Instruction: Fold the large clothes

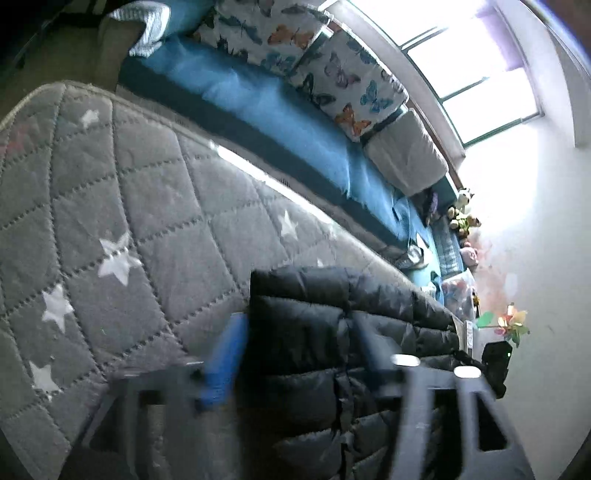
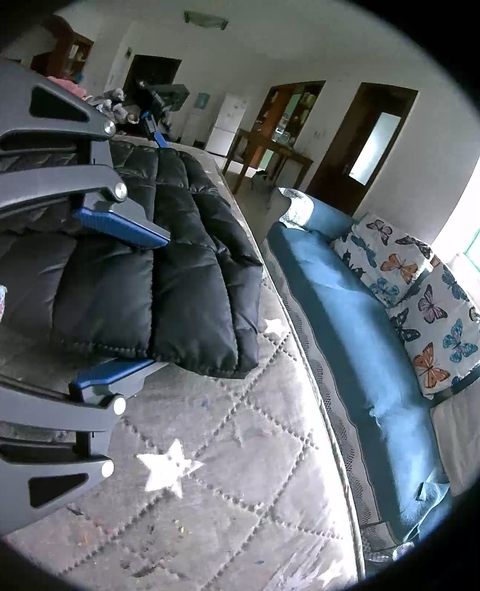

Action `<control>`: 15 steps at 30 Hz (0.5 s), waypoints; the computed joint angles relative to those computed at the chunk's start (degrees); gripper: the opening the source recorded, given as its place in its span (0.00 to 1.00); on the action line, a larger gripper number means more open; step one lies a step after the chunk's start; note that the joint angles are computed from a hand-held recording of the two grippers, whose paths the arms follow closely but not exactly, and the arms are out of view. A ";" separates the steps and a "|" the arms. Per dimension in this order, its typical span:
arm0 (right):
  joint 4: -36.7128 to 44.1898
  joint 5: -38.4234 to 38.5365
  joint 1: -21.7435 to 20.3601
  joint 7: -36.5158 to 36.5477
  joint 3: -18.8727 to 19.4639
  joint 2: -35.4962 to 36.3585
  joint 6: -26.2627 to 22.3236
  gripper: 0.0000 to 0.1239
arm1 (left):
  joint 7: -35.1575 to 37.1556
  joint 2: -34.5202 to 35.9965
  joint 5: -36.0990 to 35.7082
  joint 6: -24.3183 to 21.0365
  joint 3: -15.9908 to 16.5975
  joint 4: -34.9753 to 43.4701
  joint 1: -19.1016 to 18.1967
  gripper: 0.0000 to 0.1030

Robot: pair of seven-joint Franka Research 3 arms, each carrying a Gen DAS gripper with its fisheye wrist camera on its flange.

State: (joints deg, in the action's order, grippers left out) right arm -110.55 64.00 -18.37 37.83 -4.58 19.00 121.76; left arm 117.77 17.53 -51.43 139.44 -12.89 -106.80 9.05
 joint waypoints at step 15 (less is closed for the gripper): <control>0.41 4.10 -1.13 -2.69 0.59 0.85 -2.78 0.56 | 0.11 2.58 5.50 5.18 -2.73 0.52 -2.16 0.64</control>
